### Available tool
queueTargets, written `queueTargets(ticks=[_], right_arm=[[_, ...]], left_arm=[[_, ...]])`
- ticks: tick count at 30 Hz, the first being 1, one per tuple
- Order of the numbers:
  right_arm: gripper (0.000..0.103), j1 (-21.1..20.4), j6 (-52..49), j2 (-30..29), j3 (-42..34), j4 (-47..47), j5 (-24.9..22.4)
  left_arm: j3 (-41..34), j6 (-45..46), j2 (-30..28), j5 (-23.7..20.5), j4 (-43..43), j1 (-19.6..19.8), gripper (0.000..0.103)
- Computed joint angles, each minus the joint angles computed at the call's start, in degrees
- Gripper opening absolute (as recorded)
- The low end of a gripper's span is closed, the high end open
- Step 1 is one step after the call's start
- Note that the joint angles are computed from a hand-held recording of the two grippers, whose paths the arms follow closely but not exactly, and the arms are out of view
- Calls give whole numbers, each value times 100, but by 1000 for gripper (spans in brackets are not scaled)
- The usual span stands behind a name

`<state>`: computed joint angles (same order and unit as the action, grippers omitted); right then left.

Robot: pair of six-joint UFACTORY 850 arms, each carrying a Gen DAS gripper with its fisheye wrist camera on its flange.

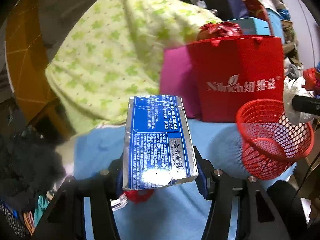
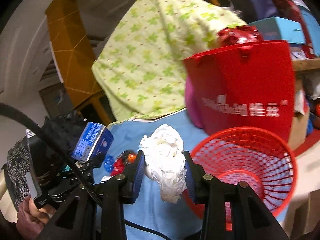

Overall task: Collect trash
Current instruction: 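Carry tissue and blue box over the red mesh basket and open both tools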

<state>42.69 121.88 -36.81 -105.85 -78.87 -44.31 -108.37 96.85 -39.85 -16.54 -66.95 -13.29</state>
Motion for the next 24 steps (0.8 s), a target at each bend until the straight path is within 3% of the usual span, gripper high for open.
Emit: queueTargets(ticks=[8, 10, 13, 16, 17, 18, 19, 21, 24], right_arm=[[41, -86, 886, 551, 930, -286, -193], [41, -116, 1156, 696, 1168, -348, -257], [44, -176, 1626, 900, 1515, -503, -301], [45, -246, 2055, 1074, 1830, -610, -302], [48, -270, 2193, 1120, 1915, -626, -291], [60, -284, 2310, 1153, 1973, -650, -271], [69, -303, 2559, 1203, 2081, -771, -248], [70, -325, 2841, 1271, 2232, -949, -263], [70, -318, 2896, 1281, 2263, -958, -281]], left_arm=[[108, 349, 102, -96, -151, -340, 59], [-52, 21, 16, -314, 148, -403, 59], [-400, -633, -173, -991, 630, -457, 59], [-1041, -1399, -566, -2007, 1139, -488, 60], [-1247, -1563, -704, -2354, 1211, -490, 60], [-1543, -1725, -906, -2795, 1258, -492, 61], [-1727, -1863, -1035, -3005, 1306, -500, 62], [-2063, -2256, -1272, -3290, 1532, -529, 66], [-1983, -2429, -1267, -3314, 1608, -500, 68]])
